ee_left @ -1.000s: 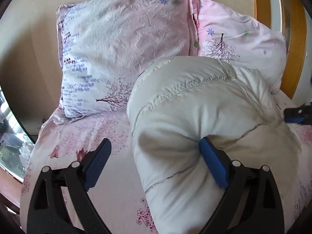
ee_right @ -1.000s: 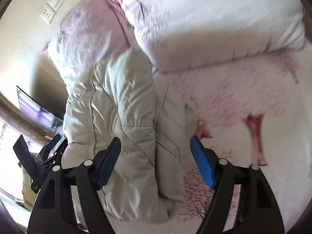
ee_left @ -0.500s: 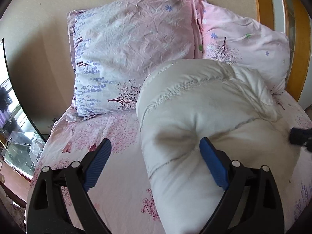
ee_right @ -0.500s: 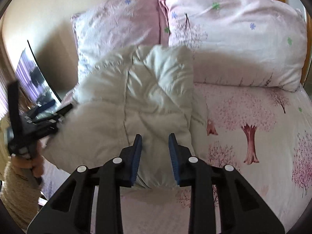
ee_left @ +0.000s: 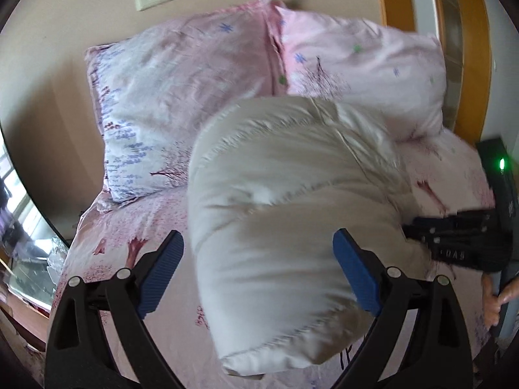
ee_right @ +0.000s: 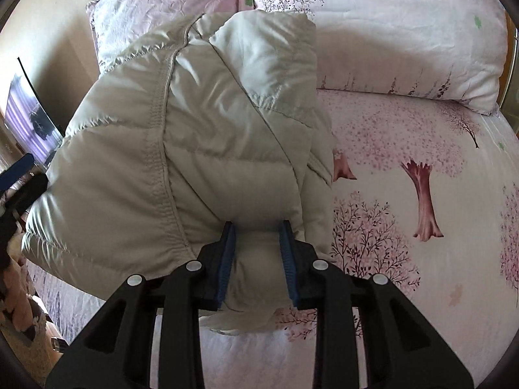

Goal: Fold large clothes
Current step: 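Lower the jacket bundle onto the sheet with both grippers and press it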

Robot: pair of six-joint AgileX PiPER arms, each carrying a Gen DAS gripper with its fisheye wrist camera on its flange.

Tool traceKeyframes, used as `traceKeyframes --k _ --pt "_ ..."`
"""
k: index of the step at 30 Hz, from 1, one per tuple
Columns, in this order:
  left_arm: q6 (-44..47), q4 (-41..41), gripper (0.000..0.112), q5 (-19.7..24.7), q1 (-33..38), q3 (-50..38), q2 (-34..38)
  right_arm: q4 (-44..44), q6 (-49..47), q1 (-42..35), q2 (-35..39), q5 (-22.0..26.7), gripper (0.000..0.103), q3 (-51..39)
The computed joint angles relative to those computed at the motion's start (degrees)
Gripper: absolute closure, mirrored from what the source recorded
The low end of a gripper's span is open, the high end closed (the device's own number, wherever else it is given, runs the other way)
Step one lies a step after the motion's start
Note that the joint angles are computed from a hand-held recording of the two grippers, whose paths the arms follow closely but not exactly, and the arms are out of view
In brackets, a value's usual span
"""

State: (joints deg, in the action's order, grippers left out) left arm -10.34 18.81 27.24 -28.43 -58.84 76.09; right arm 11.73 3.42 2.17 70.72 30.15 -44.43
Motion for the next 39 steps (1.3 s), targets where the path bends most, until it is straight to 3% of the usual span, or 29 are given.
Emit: traceKeyframes --k 3,7,11,15,17,21,23,26,30,33,38,39 --pt "-3.4 3.6 0.017 -0.8 -1.4 1.0 1.7 -0.8 0.6 0.4 1.1 -0.9 0.075 -0.1" --pt "4.8 -5.9 0.017 -0.6 1.2 0.2 4.2 -1.4 0.9 0.8 1.4 -1.9 0.074 0.3" --pt "-1.6 1.2 0.016 -2.8 0.3 2.1 5.4 -4.7 5.7 2.0 -0.3 0.0 0.073 -0.6" --pt "0.8 -1.7 0.016 -3.7 1.6 2.5 6.1 2.5 1.4 0.0 -4.7 -1.2 0.073 1.1" --pt "0.1 -1.0 0.016 -3.8 1.5 2.6 6.2 -0.6 4.8 1.0 -5.7 -1.8 0.073 1.0" --pt "-0.5 -0.1 0.014 -4.6 1.3 3.0 6.5 -15.6 16.2 7.4 0.5 2.7 0.073 -2.7" --pt "0.0 -1.3 0.014 -4.9 1.9 3.0 6.7 -13.8 14.8 6.9 0.4 5.1 0.073 -5.5" --pt "2.3 -4.0 0.013 -4.3 2.4 2.4 6.8 -8.1 9.3 3.3 -0.3 4.9 0.073 -11.4" --pt "1.1 -3.4 0.012 -3.8 2.2 2.1 6.9 -9.4 9.4 2.3 7.1 6.5 0.067 -23.2" --pt "0.7 -3.7 0.011 -4.2 2.4 2.4 6.8 -3.8 5.7 -0.1 15.5 10.2 0.058 -33.4" --pt "1.4 -4.4 0.011 -4.8 2.2 2.3 6.6 -4.1 7.3 -1.0 30.1 22.0 0.057 -46.5" --pt "1.1 -4.0 0.011 -5.0 2.0 2.3 6.5 -3.8 7.1 -1.2 30.8 22.2 0.057 -46.5"
